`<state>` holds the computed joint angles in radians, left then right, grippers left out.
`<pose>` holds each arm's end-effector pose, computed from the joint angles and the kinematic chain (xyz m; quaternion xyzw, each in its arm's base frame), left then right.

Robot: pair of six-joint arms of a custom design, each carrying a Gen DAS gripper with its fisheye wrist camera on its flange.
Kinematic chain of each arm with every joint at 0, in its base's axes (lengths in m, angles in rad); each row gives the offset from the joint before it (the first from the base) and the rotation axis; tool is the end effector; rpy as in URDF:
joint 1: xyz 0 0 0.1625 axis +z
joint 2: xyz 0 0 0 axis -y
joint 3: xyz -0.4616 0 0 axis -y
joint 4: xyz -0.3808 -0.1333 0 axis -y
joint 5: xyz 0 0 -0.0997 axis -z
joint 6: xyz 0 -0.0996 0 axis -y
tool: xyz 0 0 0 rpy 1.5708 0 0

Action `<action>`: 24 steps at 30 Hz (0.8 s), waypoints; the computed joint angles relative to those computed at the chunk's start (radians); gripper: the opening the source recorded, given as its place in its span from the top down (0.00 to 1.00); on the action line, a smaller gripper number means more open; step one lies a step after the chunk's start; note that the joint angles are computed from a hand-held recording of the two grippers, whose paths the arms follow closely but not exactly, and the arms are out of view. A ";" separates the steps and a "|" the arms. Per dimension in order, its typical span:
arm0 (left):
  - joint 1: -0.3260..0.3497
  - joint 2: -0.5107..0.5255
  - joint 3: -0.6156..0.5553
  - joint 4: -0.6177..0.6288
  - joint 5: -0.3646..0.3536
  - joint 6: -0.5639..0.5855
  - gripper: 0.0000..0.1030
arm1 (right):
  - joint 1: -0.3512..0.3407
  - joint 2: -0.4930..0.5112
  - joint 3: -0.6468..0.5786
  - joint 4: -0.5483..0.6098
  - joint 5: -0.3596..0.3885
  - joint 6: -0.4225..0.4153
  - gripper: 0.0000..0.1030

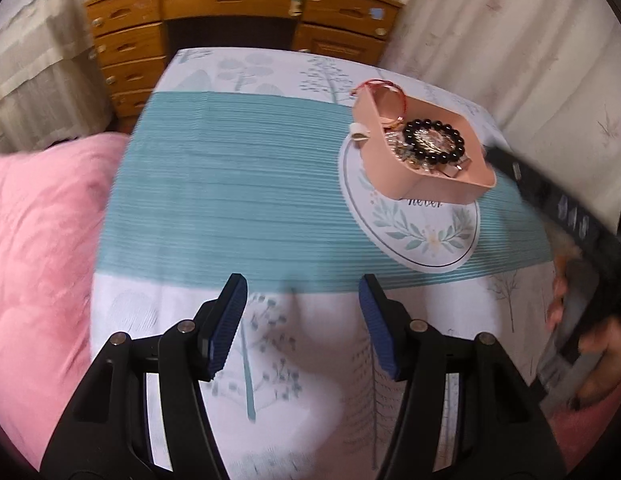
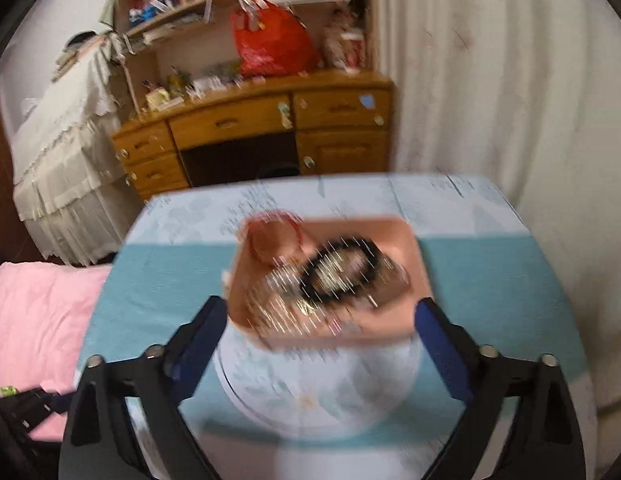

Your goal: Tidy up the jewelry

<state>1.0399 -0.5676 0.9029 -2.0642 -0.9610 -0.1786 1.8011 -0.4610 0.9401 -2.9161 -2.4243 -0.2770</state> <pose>-0.2713 -0.8381 0.2204 0.1433 0.9403 -0.1746 0.2545 0.2543 -0.8296 0.2258 0.0392 -0.8434 0.3732 0.3845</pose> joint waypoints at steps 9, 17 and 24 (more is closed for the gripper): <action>-0.071 -0.134 0.240 0.016 0.056 -0.129 0.46 | -0.044 -0.324 0.472 0.383 0.078 0.503 0.00; -0.185 -0.177 0.283 0.225 0.045 -0.173 0.33 | 0.008 -0.541 0.724 0.519 0.139 0.613 0.00; -0.281 -0.201 0.294 0.104 0.052 -0.197 0.20 | 0.090 -0.636 0.768 0.426 0.131 0.566 0.00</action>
<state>0.7589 -0.7686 1.1971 -1.9603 -0.9093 -0.3753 1.8914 -1.0968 1.7081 -2.4901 -2.2931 0.2885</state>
